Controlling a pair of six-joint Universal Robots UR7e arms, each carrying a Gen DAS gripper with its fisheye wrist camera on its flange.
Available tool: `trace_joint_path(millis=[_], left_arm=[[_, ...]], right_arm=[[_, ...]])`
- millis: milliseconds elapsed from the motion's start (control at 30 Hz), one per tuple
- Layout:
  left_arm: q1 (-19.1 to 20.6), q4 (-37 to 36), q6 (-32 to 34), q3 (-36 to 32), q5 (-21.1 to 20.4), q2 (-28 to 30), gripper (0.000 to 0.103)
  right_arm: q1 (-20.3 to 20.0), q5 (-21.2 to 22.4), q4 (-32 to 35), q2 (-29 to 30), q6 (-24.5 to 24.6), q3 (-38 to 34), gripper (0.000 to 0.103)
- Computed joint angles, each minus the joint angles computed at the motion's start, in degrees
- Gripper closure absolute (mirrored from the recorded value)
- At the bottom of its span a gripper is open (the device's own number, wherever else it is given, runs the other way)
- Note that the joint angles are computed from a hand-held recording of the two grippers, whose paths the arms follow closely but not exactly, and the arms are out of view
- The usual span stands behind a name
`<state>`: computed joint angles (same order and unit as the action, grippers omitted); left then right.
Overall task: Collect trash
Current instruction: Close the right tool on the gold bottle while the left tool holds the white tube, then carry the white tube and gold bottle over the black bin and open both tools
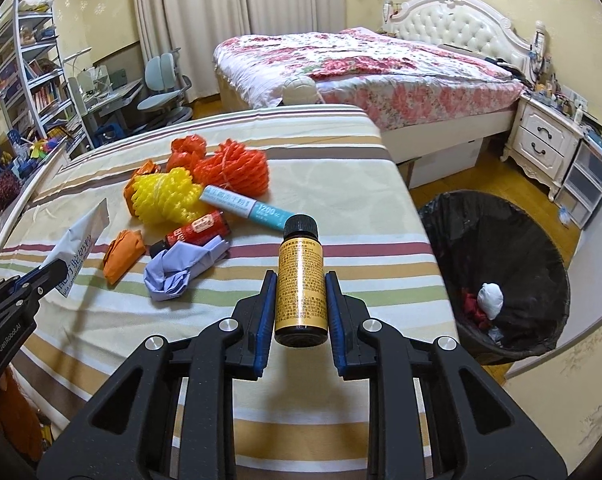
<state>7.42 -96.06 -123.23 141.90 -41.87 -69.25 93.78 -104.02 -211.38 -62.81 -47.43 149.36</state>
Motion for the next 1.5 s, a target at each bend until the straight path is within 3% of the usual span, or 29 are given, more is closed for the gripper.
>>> trace_joint_path(millis=[367, 633, 800, 967, 1167, 1500], left_arm=[[4.4, -10.6, 14.2, -5.3, 9.3, 6.5, 0.091], [9.8, -31.7, 36.7, -10.4, 16.0, 15.4, 0.092], [13.1, -47.7, 52.6, -14.7, 17.3, 22.7, 0.091], [16.1, -57.5, 63.5, -19.3, 17.0, 28.8, 0.092], [19.5, -61.5, 70.9, -24.5, 16.8, 33.6, 0.092], [22.7, -61.1, 75.0, -30.3, 16.4, 37.7, 0.092]], right_arm=[[-2.8, 1.0, 1.0, -5.0, 0.5, -2.3, 0.080], [-6.2, 1.1, 1.6, -7.2, 1.0, -5.8, 0.080], [-8.5, 1.0, 2.9, -7.6, 1.6, -8.8, 0.080], [-10.5, 0.5, 3.8, -6.8, 2.1, -12.0, 0.080], [-12.9, 0.1, 5.0, -5.6, 3.1, -14.9, 0.080], [-14.7, -0.4, 7.1, -4.3, 4.2, -18.1, 0.080]])
